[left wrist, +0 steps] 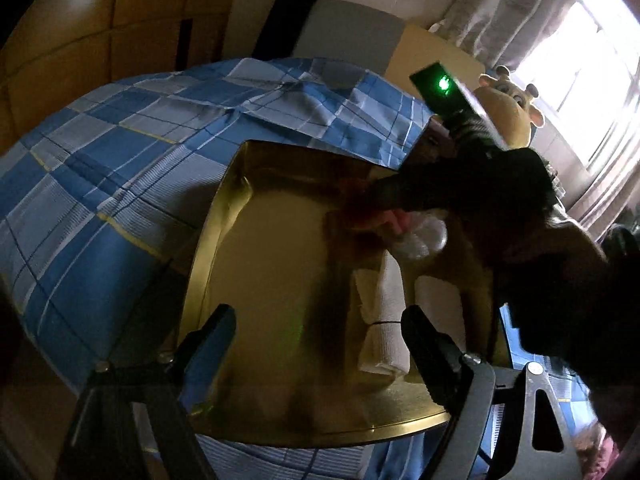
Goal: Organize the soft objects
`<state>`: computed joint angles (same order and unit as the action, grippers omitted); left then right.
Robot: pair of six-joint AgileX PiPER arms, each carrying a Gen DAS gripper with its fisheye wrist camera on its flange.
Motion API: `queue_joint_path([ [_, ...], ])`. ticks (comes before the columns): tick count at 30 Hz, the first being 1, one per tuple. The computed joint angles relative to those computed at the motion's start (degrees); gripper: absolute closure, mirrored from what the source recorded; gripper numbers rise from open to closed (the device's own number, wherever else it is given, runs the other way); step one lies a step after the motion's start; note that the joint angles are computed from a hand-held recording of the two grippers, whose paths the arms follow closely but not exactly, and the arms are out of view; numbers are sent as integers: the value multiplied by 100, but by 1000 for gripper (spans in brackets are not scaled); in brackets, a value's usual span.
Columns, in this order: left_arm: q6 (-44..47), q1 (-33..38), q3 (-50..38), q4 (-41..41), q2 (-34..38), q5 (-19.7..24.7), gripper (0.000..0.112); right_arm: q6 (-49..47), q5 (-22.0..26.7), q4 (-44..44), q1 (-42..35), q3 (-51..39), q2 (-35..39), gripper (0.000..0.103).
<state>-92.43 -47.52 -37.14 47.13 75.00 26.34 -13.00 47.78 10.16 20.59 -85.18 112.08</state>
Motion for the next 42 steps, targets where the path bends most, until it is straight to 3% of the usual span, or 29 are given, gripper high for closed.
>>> queue_joint_path([
  [3, -51, -62, 12, 76, -13, 11, 27, 30, 75, 230, -137, -73, 145, 53],
  [6, -62, -125, -18, 66, 13, 97, 27, -84, -192, 427, -166, 258, -143, 37],
  [16, -242, -465, -165, 203, 30, 472, 27, -927, -951, 871, -411, 1913, -2036, 37],
  [23, -179, -989, -499, 188, 171, 892, 26, -2369, -808, 1580, -1007, 3231, -3327, 37],
  [28, -102, -1336, -771, 228, 365, 1099, 26, -3378, -411, 1808, -2109, 4066, -4156, 37],
  [32, 46, -1642, -1077, 230, 607, 1265, 26, -4140, -114, 2192, -3317, 4292, -4366, 37],
  [42, 683, -2211, -1970, 94, 1257, 1578, 24, -5324, 23, 2983, -5752, 4028, -3729, 37],
])
